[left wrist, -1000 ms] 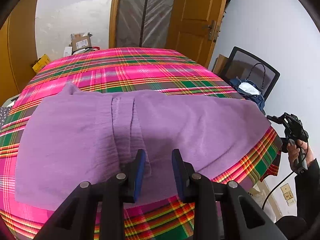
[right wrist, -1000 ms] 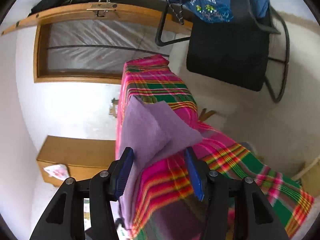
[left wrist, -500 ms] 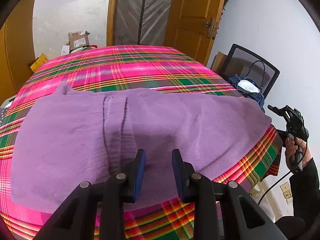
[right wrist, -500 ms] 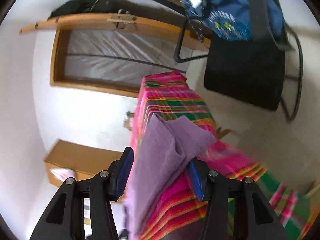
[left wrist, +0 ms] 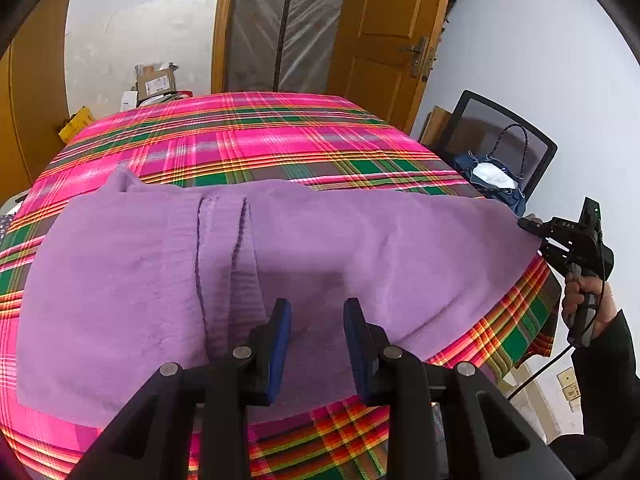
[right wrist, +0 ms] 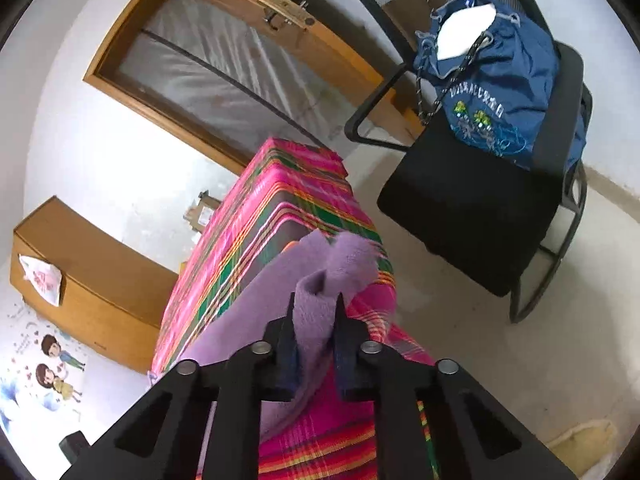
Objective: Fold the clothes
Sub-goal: 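Grasp the sweatshirt's side edge with the right gripper, then lift and fold the held side edge across the body with the right gripper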
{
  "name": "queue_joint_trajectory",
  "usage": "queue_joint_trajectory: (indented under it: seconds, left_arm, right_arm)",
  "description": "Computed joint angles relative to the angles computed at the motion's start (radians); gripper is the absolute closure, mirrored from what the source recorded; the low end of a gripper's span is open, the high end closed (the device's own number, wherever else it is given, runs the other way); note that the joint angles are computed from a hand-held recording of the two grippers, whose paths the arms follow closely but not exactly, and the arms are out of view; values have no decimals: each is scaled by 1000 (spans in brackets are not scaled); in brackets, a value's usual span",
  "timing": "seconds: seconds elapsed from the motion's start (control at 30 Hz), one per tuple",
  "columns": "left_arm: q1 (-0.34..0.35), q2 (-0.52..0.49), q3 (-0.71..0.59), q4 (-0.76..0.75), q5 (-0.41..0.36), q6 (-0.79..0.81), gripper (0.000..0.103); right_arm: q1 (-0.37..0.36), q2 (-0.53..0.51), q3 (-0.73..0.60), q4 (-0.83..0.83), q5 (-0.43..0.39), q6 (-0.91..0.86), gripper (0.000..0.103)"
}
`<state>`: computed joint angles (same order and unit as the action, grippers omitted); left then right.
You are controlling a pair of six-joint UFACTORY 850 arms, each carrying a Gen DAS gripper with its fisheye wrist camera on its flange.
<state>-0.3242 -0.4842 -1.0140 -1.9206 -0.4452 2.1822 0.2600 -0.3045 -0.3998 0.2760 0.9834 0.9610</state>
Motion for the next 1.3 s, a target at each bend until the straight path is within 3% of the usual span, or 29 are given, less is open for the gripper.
queue_joint_trajectory:
  seconds: [0.37, 0.67, 1.3]
  left_arm:
    - [7, 9, 4, -13, -21, 1, 75]
    - [-7, 17, 5, -95, 68, 49, 75]
    - [9, 40, 36, -141, 52, 97, 75]
  right_arm:
    - [79, 151, 13, 149, -35, -218, 94]
    - [137, 232, -31, 181, -78, -374, 94]
    - [202, 129, -251, -20, -215, -408, 94]
